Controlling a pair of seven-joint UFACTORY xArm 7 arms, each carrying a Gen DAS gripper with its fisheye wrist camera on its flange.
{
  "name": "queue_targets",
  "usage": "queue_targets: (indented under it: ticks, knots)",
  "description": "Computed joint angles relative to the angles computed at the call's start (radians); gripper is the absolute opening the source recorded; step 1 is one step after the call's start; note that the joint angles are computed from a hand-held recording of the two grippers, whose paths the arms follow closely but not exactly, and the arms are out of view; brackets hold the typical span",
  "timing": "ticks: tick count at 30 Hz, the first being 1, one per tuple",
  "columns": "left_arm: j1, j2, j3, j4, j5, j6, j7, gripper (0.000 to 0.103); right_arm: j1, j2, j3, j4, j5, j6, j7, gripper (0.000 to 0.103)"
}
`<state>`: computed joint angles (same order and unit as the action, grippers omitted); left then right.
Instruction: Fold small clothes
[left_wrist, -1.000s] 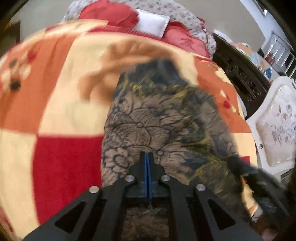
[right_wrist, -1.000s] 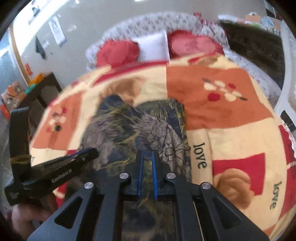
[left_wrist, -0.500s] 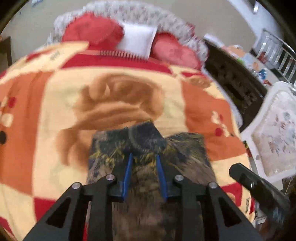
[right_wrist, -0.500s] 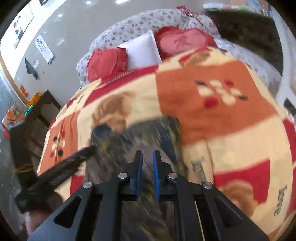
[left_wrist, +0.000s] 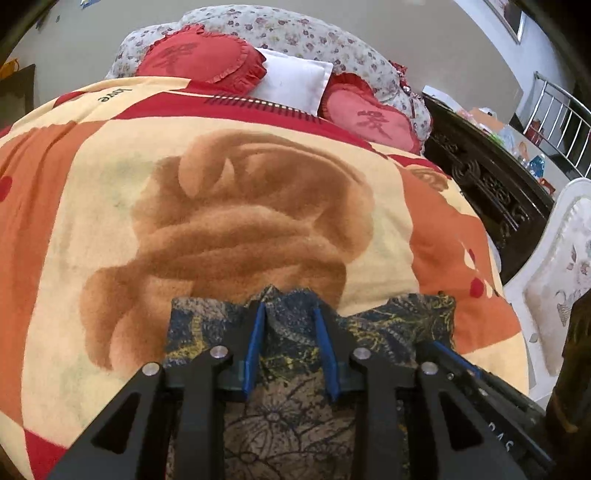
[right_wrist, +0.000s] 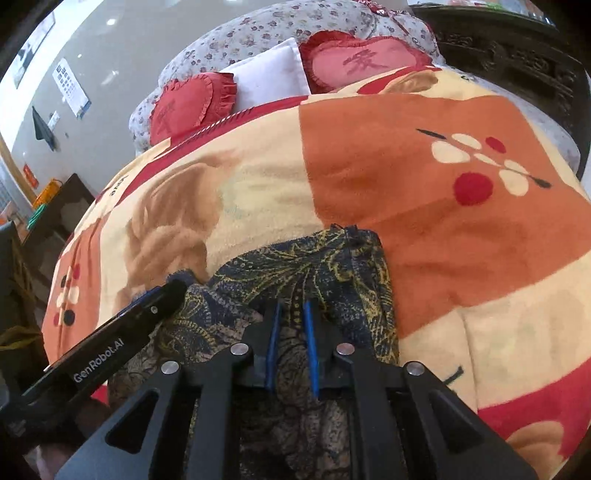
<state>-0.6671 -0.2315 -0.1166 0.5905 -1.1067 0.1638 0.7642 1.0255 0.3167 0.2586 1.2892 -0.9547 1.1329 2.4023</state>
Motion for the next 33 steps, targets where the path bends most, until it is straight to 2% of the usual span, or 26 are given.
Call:
queue_targets:
  ticks: [9, 11, 12, 13, 15, 17, 19, 20, 22, 24, 25, 29, 31, 32, 33]
  knots:
    - [-0.006, -0.007, 0.001, -0.002, 0.005, 0.0, -0.012, 0.03, 0.007, 0.03, -0.008, 0.048, 0.012, 0.024, -0.067, 0.023]
    - [0.008, -0.01, -0.011, -0.003, 0.048, 0.005, -0.049, 0.03, 0.005, 0.011, -0.015, 0.016, -0.007, -0.011, -0.03, 0.023]
    - [0.026, -0.017, -0.023, -0.005, 0.102, 0.018, -0.098, 0.03, 0.001, -0.002, -0.016, -0.003, -0.017, -0.031, -0.009, 0.023]
    - [0.047, -0.027, -0.029, -0.001, 0.167, 0.047, -0.153, 0.031, -0.004, -0.012, -0.015, -0.017, -0.026, -0.048, 0.012, 0.023]
    - [0.091, -0.082, -0.009, 0.016, 0.284, 0.175, -0.244, 0.033, -0.017, -0.043, -0.006, -0.044, -0.025, -0.074, 0.047, 0.022]
    - [0.088, -0.168, 0.056, 0.0, 0.273, 0.242, -0.211, 0.047, -0.009, -0.052, 0.021, 0.0, 0.039, 0.018, -0.018, 0.022]
    - [0.078, -0.273, 0.122, -0.053, 0.251, 0.269, -0.116, 0.057, 0.034, -0.038, 0.042, 0.072, 0.025, 0.141, -0.075, 0.022]
    - [0.084, -0.32, 0.148, -0.084, 0.259, 0.292, -0.082, 0.058, 0.058, -0.023, 0.05, 0.116, 0.011, 0.189, -0.113, 0.022]
    - [0.112, -0.387, 0.196, -0.138, 0.291, 0.382, -0.057, 0.057, 0.087, 0.006, 0.051, 0.173, -0.003, 0.223, -0.153, 0.022]
    - [0.132, -0.423, 0.208, -0.178, 0.303, 0.447, -0.067, 0.054, 0.108, 0.05, 0.04, 0.227, 0.0, 0.23, -0.181, 0.022]
    - [0.127, -0.447, 0.211, -0.197, 0.29, 0.462, -0.057, 0.05, 0.114, 0.069, 0.03, 0.243, 0.01, 0.226, -0.187, 0.022]
    - [0.076, -0.565, 0.136, -0.295, 0.27, 0.401, -0.031, 0.049, 0.101, 0.128, 0.0, 0.235, 0.132, 0.147, -0.152, 0.022]
    - [0.066, -0.559, 0.059, -0.341, 0.324, 0.323, -0.074, 0.048, 0.136, 0.131, -0.022, 0.206, 0.091, 0.142, -0.112, 0.023]
    - [0.045, -0.559, 0.044, -0.374, 0.328, 0.256, -0.07, 0.048, 0.138, 0.119, -0.026, 0.187, 0.085, 0.123, -0.095, 0.023]
    - [0.015, -0.567, 0.056, -0.398, 0.318, 0.206, -0.058, 0.048, 0.138, 0.109, -0.029, 0.17, 0.078, 0.108, -0.075, 0.023]
